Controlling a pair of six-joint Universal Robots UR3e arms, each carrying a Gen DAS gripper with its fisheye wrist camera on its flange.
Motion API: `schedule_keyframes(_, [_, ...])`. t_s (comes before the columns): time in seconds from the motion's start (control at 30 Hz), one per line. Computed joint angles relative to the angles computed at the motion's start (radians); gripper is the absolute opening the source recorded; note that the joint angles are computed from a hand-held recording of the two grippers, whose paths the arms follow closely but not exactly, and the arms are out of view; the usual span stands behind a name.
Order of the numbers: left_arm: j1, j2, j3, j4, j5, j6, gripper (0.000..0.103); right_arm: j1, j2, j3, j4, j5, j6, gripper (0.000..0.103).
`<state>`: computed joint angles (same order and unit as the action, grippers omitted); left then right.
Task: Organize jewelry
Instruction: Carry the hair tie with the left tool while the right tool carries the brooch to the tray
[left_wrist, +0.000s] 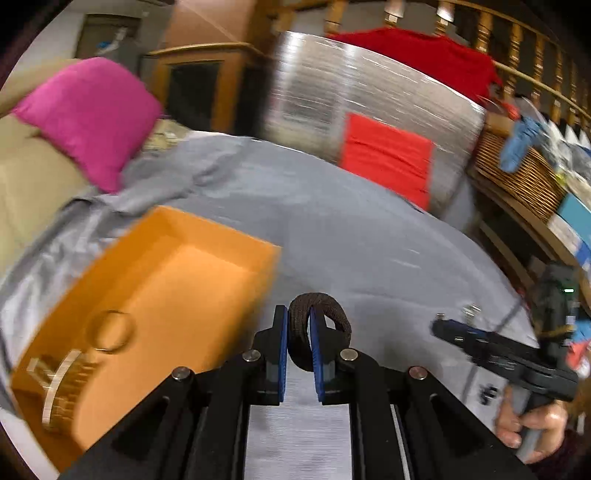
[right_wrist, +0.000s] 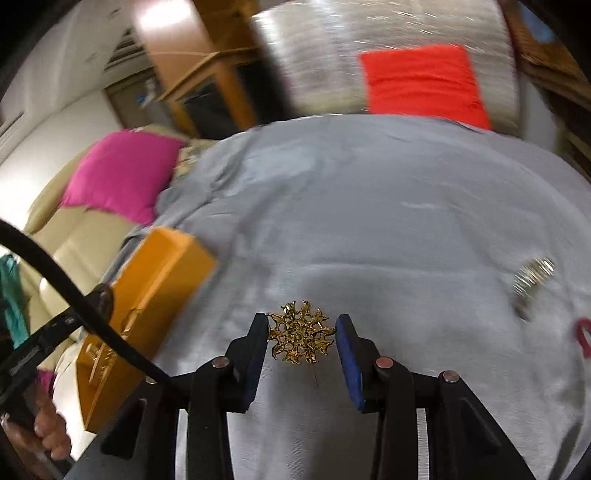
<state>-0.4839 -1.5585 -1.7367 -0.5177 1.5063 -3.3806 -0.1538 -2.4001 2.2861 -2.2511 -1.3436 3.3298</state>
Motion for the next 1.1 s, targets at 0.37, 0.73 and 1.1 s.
schedule_keyframes(0.37, [0.396,0.15,-0.195,-0.171,-0.138,0.093,0.012,0.576,0.779,-0.59,-0.213,-0.249,0.145,0.04])
schedule_keyframes(0.73, [0.532,0.129,-0.226,-0.319,-0.254,0.16,0.012,0.649,1.252,-1.197,0.193,-0.132,-0.142,0.04])
schedule_keyframes(1.1, [0.541,0.099,-0.23,-0.341,-0.241,0.139,0.012,0.685,1.554,-1.668,0.583,-0.129,-0.418,0.04])
